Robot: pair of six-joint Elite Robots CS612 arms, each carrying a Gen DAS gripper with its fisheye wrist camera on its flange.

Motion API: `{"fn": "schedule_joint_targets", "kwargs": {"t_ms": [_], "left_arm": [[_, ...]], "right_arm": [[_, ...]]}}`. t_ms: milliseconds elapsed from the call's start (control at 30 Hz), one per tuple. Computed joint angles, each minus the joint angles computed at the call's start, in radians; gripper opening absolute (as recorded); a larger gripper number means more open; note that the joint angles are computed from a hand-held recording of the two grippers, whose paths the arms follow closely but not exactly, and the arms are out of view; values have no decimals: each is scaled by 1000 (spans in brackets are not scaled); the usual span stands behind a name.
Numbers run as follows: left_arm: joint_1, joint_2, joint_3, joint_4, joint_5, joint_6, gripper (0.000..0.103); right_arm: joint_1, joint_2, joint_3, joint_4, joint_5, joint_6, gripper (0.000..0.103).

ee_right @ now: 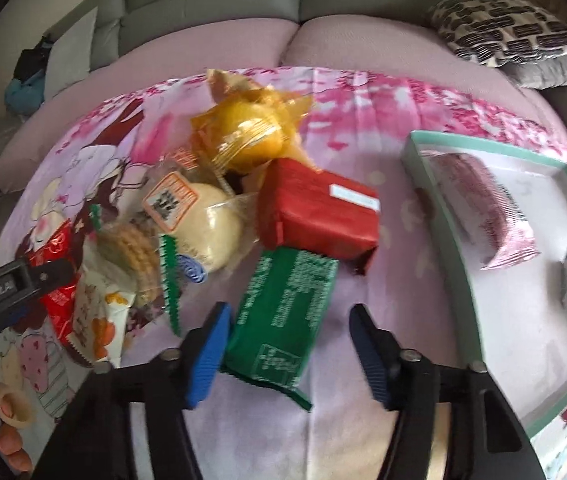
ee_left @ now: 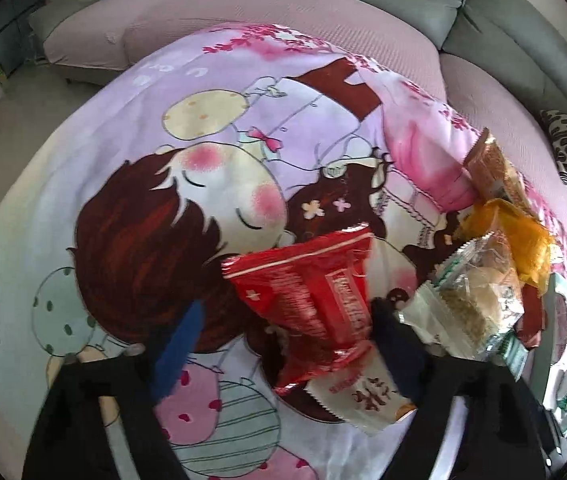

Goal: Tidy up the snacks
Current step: 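Grasp red Rusks bag with left tool while right tool grasps green box, then carry both items over the tray and open both tools to release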

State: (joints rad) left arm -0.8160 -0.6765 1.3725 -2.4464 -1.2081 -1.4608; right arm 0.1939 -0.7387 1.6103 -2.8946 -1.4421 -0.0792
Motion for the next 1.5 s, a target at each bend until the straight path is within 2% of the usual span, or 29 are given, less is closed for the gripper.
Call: {"fn": "schedule_joint_targets", "kwargs": {"t_ms": [67,133,200,400,467,567,767,867,1000,1167,1333,1500], "left_arm": [[0,2,-3,-7,-2,14,63],[-1,5,-10,-8,1,30,56],[-2,6,-20,11,8,42,53],[1,9,-24,16,10,43,52],[0,8,-26,24,16,43,52],[-3,4,-27,36,33,41,51],[-18,-19,-12,33,116,30,51],[-28,-28,-11,32,157,36,51],[-40,-28,-28,32,201,63,51],[-53,-4,-75,-22,221,162,51],[-69,52,-169,-97,192,336,51],[-87,131,-313,-121,135,516,51]], "right_arm": [[-3,0,-1,12,24,-1,50],[-3,-1,0,10,29,-2,48],[-7,1,-1,10,42,6,48],[-8,10,-11,20,44,4,48],[-7,9,-11,21,42,-2,44],[-17,1,-4,16,86,10,43],[-44,-34,40,-71,185,37,42],[-51,-47,56,-117,200,36,42],[-62,-53,60,-126,220,55,42],[-88,-63,75,-176,184,95,42],[-126,-70,88,-206,68,169,42],[-171,-75,102,-208,18,233,42]]}}
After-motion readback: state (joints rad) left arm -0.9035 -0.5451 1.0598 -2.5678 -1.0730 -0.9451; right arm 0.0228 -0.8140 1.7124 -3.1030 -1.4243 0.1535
